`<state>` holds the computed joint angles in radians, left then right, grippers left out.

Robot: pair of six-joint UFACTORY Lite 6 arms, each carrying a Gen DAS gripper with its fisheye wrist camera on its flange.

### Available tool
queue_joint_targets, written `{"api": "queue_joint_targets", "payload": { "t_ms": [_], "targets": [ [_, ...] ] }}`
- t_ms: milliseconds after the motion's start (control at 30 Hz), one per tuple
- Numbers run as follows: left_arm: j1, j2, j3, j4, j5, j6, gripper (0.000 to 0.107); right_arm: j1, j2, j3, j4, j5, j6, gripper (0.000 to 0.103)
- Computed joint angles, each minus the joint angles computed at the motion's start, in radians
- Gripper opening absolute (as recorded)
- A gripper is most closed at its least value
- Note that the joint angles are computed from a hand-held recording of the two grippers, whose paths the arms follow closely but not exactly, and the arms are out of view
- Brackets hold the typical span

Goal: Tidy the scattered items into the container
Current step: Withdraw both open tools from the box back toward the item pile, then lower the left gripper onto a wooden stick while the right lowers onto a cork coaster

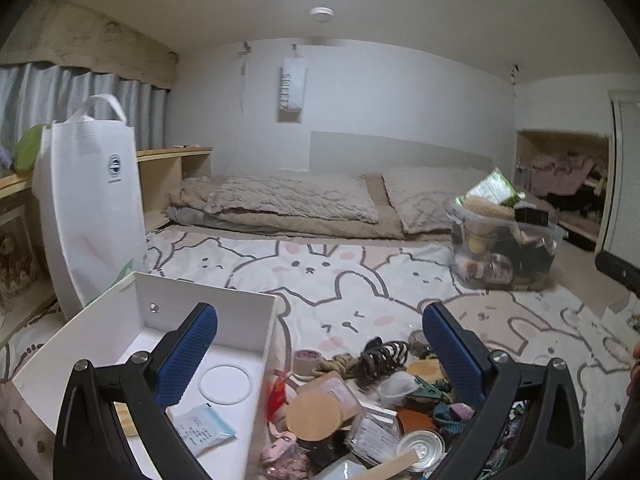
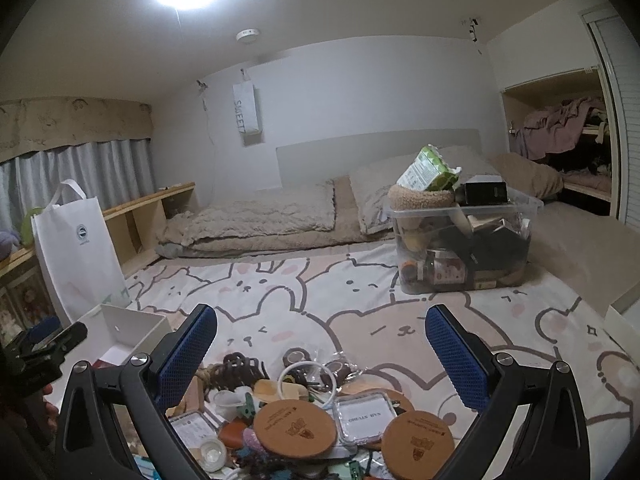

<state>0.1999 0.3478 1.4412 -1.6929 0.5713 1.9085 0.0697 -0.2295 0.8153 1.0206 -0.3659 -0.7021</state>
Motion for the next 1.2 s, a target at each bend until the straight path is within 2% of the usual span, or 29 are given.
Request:
{"api": "queue_joint_targets", "payload": {
  "t_ms": [367,567,633,1000,1200],
  "targets": [
    [-0.100,0.009,-0.054,0.075,-0.035,-0.008,0.103,-0.067,0.112,0.030,-0.193,0.072,0.197,0.103],
    [-0.142,0.057,-0.038,0.221,-0.065,-0.087,0.103,-0.078,0.222,0.077,-0.237,0.112,0.245,0.103],
    [-0.159,0.060,-0.050,0.237,-0.110,-0.089,0.103,-0.076,0.264,0.101,-0.217,0.125,0.229,0.103],
    [-0.151,0.119,-0.101,0.329,-0.147,-0.166,0.103,-0.045,0.445,0.204,-0.067,0.178,0.071,0.103],
    [-0.175,0.108,-0.162,0.268,-0.198,-0.091,0.103,-0.043,0.511,0.235,-0.023,0.201,0.031,0.103]
  ]
}}
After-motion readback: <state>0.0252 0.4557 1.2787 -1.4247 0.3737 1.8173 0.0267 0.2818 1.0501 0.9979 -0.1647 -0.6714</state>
